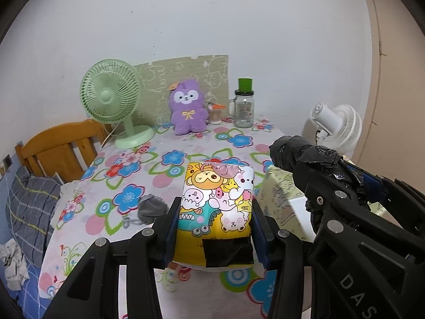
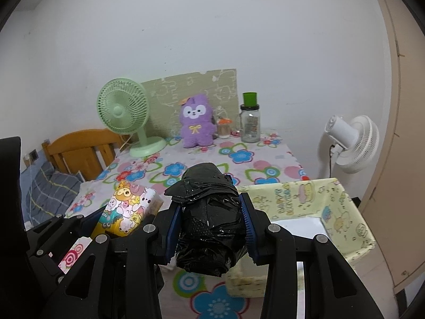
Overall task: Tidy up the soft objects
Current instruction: 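Carry the tissue pack in the left gripper while the right carries the bag to the box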
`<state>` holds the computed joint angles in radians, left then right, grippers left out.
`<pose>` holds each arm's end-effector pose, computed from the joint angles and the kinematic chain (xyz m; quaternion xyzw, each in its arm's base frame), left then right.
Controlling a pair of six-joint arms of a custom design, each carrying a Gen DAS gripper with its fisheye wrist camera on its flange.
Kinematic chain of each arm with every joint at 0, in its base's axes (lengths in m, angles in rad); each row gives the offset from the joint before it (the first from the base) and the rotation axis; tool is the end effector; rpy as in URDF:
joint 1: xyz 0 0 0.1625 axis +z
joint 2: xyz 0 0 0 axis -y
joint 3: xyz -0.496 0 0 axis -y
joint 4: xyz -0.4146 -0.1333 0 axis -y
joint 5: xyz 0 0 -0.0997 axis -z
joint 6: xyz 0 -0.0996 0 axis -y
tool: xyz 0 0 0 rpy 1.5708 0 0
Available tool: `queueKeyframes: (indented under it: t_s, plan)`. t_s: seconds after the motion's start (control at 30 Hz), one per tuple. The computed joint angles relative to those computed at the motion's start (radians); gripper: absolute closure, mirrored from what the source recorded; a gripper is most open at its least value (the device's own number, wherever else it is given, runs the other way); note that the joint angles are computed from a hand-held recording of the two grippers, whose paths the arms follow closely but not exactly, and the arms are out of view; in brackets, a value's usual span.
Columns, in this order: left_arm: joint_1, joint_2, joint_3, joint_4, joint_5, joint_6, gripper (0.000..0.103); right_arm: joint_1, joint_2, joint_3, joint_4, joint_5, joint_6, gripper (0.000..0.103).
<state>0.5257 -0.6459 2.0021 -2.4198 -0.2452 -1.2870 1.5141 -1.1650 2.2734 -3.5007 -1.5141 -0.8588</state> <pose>-0.3688 -0.4798 -0.0136 0.0612 0.7761 -0.4696 0.4163 0.1092 -0.5285 0.2524 0.3682 -0.8393 0.3695 0.1531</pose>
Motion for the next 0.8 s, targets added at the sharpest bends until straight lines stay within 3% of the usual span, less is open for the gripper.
queueKeyframes:
  t_s: [0.5, 0.8]
  plan:
    - [0.027, 0.135, -0.106, -0.441, -0.034, 0.443, 0.054, -0.053, -0.021, -0.06, 0.005, 0.008, 0.011, 0.058]
    - [0.061, 0.197, -0.187, -0.532, -0.089, 0.595, 0.054, -0.086, -0.01, -0.103, 0.018, -0.009, 0.028, 0.058]
